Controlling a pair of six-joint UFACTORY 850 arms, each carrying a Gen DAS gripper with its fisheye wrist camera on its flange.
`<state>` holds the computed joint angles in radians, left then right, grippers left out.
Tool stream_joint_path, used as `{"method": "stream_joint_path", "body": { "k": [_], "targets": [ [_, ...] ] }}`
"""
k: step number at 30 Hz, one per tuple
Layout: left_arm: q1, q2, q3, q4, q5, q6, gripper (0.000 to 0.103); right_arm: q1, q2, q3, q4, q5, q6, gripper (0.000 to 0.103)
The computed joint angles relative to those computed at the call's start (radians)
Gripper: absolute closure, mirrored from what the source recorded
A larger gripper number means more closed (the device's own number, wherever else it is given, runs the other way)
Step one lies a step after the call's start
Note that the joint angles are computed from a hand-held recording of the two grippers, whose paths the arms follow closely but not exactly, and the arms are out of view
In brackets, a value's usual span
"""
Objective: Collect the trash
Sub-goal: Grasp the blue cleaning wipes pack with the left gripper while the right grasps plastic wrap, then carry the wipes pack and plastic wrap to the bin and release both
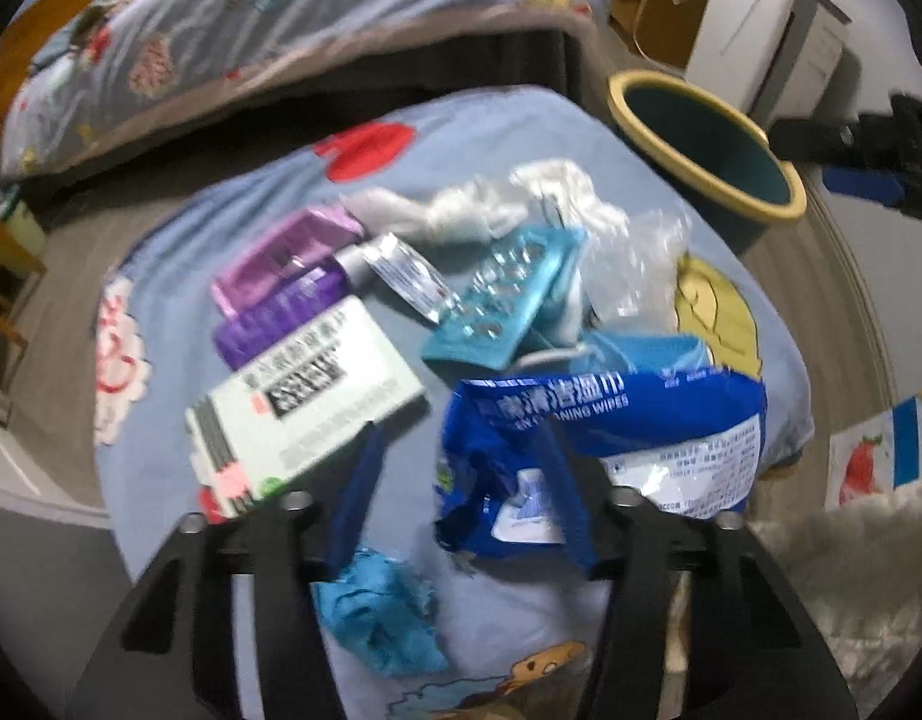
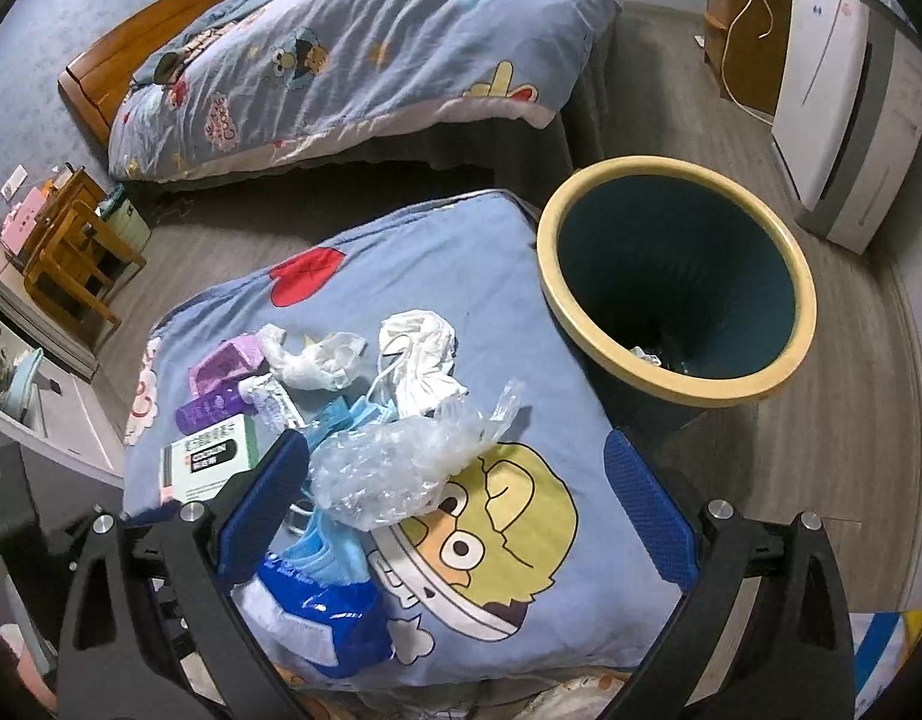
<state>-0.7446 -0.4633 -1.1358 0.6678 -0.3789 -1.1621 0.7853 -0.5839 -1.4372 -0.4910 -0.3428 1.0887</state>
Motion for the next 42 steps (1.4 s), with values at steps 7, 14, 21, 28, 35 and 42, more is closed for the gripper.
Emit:
{"method": "stream_joint_path", "body": {
  "k": [7,14,21,28,35,42],
  "targets": [
    [-0.002,0.012,-0.003,0.079,-0.008,-0.047,0.082,-0.035,-0.067,-0.044,0.142,0.024,-0.106,0.006],
    [-0.002,0.094,0.027,0.311,-0.009,-0.27,0.084,-0.059,-0.132,-0.092,0.359,0.031,-0.268,0.017],
    [0.024,0.15,0.049,0.462,-0.008,-0.461,0.084,-0.066,-0.193,-0.14,0.509,-0.002,-0.388,0.057],
    [0.048,0.19,0.075,0.543,-0.012,-0.577,0.084,-0.063,-0.178,-0.127,0.455,0.01,-0.344,0.093],
    [0.052,0.212,0.08,0.615,-0.031,-0.656,0.084,-0.055,-0.105,-0.081,0.345,0.056,-0.235,0.094],
    [0.054,0.218,0.072,0.639,-0.026,-0.682,0.084,-0.049,-0.022,-0.065,0.133,0.05,-0.091,0.094]
  ]
}}
